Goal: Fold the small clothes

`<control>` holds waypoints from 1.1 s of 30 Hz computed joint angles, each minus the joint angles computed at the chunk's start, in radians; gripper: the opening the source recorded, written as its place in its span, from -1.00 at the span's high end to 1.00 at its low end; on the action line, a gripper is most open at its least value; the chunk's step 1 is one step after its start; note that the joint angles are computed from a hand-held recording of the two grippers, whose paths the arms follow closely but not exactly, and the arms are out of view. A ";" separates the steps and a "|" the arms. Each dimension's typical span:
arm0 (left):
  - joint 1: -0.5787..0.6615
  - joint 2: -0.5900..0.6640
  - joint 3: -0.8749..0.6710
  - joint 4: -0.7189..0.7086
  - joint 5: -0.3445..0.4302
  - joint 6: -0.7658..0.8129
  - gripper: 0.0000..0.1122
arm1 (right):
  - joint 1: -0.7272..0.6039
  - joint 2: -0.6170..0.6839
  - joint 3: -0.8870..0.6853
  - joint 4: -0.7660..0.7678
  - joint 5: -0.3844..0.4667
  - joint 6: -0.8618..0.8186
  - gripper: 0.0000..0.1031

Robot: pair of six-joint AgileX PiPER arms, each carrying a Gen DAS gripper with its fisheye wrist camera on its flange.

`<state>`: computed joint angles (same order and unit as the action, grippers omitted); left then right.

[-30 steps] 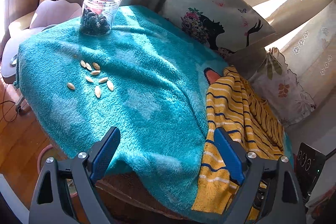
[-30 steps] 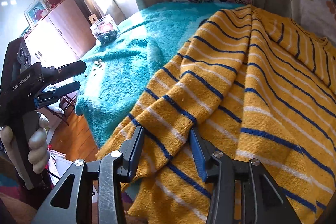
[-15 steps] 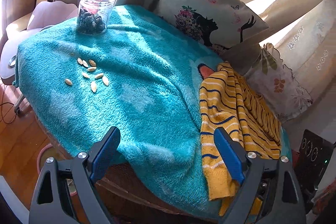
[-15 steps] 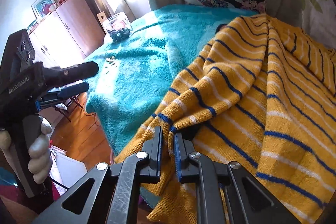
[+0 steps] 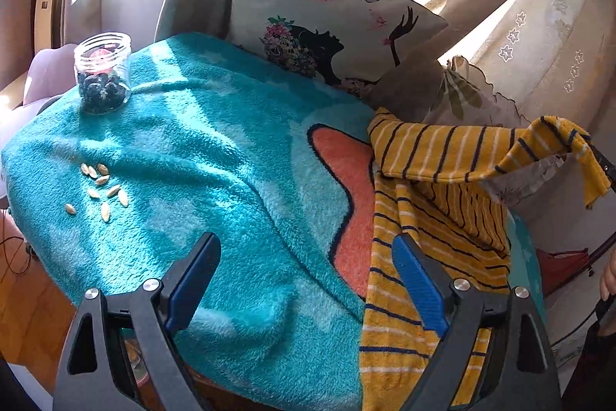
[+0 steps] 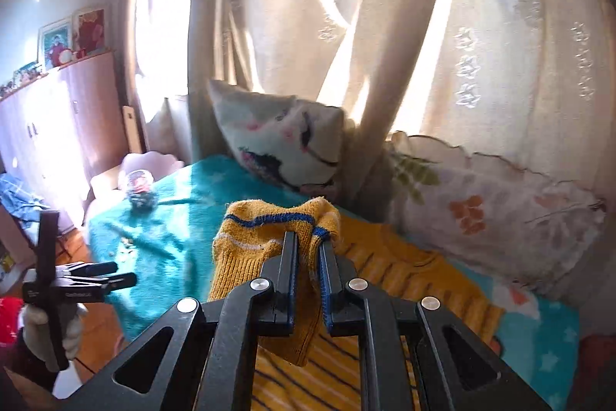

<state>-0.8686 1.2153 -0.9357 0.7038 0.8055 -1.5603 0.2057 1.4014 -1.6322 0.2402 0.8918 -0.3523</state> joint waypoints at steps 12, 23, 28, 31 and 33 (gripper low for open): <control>0.046 0.319 -0.319 -0.151 -0.033 0.270 -0.60 | -0.353 0.308 0.046 -0.139 -0.064 -0.022 0.39; 0.208 0.763 -0.764 -0.763 -0.155 0.916 -0.60 | -0.477 0.268 0.232 0.492 0.095 -0.363 0.11; 0.263 0.969 -1.042 -0.740 -0.045 0.913 -0.60 | -0.451 0.359 0.252 0.635 0.122 -0.403 0.09; 0.325 1.035 -1.140 -0.761 0.002 0.901 -0.60 | -0.458 0.408 0.242 0.625 0.081 -0.349 0.09; 0.361 1.041 -1.145 -0.841 -0.012 0.931 -0.60 | -0.486 0.414 0.248 0.637 0.069 -0.343 0.09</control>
